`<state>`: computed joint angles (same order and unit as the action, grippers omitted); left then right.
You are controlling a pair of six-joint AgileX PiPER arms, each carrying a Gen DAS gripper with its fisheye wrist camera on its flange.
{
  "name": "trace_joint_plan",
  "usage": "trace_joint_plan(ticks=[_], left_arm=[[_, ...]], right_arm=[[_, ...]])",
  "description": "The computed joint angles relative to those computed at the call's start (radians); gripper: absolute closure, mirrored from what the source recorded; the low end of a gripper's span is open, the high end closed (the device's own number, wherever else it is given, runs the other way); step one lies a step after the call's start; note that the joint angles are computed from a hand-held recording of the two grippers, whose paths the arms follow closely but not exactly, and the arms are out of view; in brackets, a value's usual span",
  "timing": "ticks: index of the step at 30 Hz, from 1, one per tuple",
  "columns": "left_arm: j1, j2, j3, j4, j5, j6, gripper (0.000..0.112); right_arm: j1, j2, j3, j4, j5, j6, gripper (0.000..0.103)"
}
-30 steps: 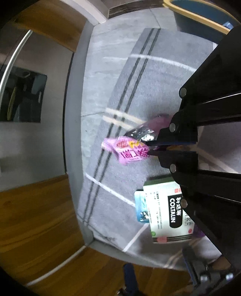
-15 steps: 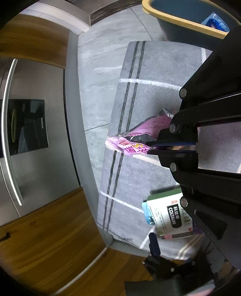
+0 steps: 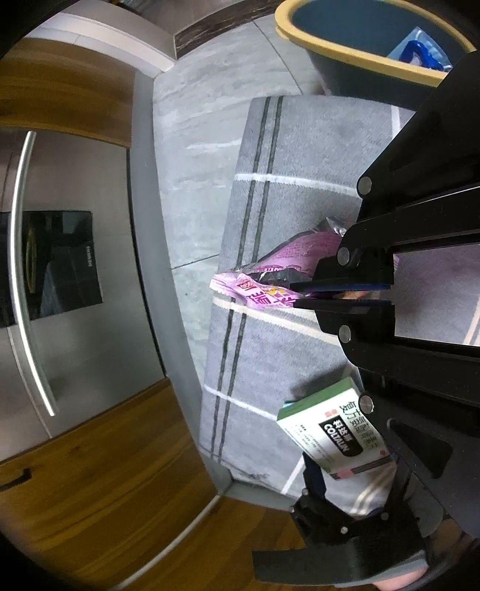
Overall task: Collect trash
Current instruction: 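Grasp the white COLTALIN box with left tool while right carries wrapper toward bin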
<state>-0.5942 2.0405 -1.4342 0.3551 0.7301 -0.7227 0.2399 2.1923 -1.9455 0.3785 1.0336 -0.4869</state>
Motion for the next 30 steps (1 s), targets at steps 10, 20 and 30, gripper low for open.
trace_joint_plan(ticks=[10,20,30], left_arm=[[-0.063,-0.094,0.013,0.104,-0.017,-0.112,0.033],[-0.124,-0.067,-0.134,0.101,-0.004,-0.146,0.033],[-0.187,0.022,-0.409,0.131,0.130,-0.088,0.033]], right_arm=[[-0.075,-0.195,0.181,0.022,-0.063,-0.034,0.099],[-0.239,-0.445,0.431,0.078,-0.155,-0.101,0.099],[-0.468,-0.400,0.336,0.158,-0.136,-0.072,0.099]])
